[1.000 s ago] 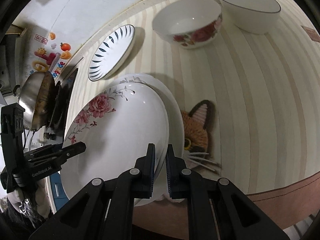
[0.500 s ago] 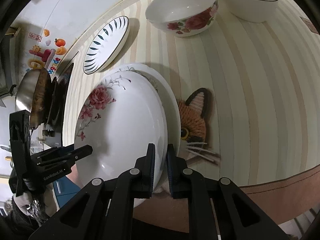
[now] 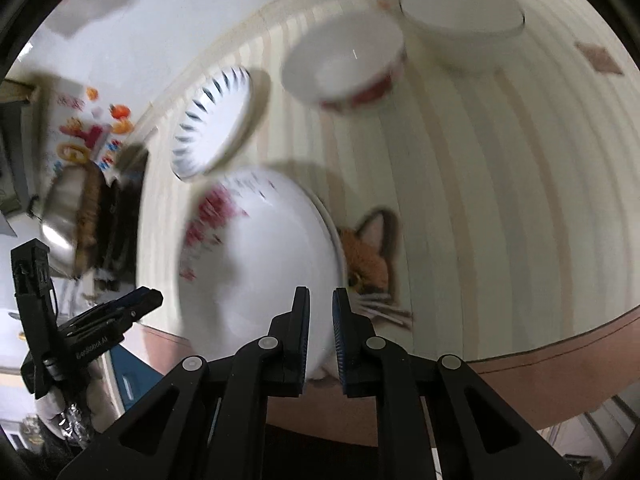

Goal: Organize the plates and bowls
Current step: 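Open both grippers and move them to the blue-striped plate, then grasp the blue-striped plate rim with the left gripper while the right gripper grasps it too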

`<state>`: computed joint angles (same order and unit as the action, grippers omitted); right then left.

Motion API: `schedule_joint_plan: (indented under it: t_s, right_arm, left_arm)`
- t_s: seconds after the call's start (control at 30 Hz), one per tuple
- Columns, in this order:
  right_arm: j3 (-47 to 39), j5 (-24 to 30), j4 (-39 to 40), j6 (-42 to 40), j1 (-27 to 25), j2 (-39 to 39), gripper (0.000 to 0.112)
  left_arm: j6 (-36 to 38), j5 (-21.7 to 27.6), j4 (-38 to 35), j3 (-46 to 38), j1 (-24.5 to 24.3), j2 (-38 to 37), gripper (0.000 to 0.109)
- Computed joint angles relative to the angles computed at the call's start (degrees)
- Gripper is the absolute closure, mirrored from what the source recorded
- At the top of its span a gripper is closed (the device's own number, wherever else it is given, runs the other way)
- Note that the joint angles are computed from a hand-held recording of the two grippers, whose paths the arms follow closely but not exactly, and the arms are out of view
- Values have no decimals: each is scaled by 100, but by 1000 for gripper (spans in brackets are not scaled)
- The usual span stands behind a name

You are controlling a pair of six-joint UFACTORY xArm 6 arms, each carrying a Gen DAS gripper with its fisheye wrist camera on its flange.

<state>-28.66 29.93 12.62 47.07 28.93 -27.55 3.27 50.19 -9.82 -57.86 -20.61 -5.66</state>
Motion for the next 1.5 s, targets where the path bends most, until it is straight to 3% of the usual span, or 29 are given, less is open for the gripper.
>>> schedule_joint_plan:
  t_s: [0.07, 0.13, 0.23, 0.37, 0.57, 0.7, 0.87, 0.93, 1.0, 1.1, 1.5]
  right_arm:
    - [-329, 158, -143, -50, -110, 40, 93]
    - [-916, 278, -10, -438, -300, 381, 73]
    - [-1793, 262, 235, -1052, -520, 1135, 67]
    - [-3466, 626, 17, -1533, -829, 2702, 67]
    - [-6022, 1578, 438, -2302, -1304, 5088, 67]
    - [-7062, 2149, 509, -2513, -1416, 6017, 67]
    - [-7725, 2657, 693, -2642, -1506, 6646, 76]
    - [-7818, 2793, 700, -2661, -1512, 6745, 93]
    - [-7824, 2819, 835, -2804, -1513, 6778, 99]
    - [-7880, 2854, 644, -2777, -1467, 6799, 99]
    - [-7190, 2685, 676, -2807, -1367, 6095, 99]
  left_arm:
    - [17, 13, -116, -320, 123, 149, 66]
    - [-90, -26, -157, -785, 198, 491, 63]
    - [-303, 80, 33, -1621, 376, 1183, 62]
    - [-582, 453, 112, -2898, 570, 2402, 62]
    - [-737, 1079, 112, -4548, 698, 3945, 62]
    - [-673, 1575, -36, -5493, 766, 4742, 62]
    - [-438, 1672, -210, -5851, 790, 5092, 69]
    - [-305, 1659, -359, -5858, 786, 5103, 81]
    - [-236, 1711, -374, -5890, 760, 5092, 90]
    - [-282, 1591, -82, -5721, 652, 4970, 90]
    - [-81, 1330, -263, -4763, 656, 3947, 90]
